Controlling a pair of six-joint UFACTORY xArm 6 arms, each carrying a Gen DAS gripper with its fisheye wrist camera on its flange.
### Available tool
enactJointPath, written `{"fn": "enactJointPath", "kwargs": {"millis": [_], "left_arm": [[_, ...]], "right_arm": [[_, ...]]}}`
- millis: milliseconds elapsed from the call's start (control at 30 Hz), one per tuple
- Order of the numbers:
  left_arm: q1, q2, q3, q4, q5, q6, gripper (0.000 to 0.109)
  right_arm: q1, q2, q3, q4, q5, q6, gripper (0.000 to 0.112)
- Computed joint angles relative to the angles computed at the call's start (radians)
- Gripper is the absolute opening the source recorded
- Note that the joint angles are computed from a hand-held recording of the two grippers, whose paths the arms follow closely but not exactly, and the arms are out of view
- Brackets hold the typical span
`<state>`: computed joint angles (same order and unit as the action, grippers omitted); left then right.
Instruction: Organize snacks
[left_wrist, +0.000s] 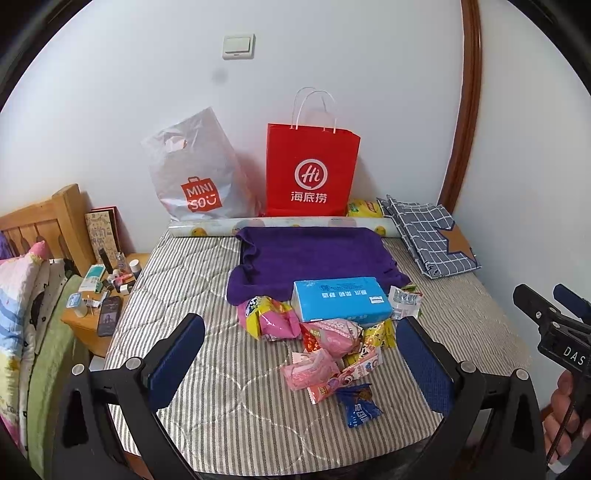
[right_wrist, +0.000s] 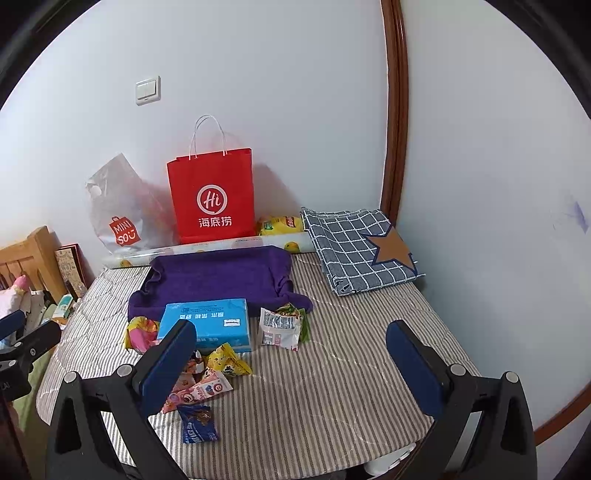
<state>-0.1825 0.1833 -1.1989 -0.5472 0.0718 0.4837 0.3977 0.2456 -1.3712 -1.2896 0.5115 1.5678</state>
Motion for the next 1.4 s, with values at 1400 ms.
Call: {"fn": "enactJointPath", "kwargs": {"millis": [1400], "left_arm": [[-0.003,-0.010,0.015,0.067,0.002,-0.054,0.103]], "right_arm": [[0.001,-0.015,0.025,-0.059,-0.021,0.068,0.103]]}}
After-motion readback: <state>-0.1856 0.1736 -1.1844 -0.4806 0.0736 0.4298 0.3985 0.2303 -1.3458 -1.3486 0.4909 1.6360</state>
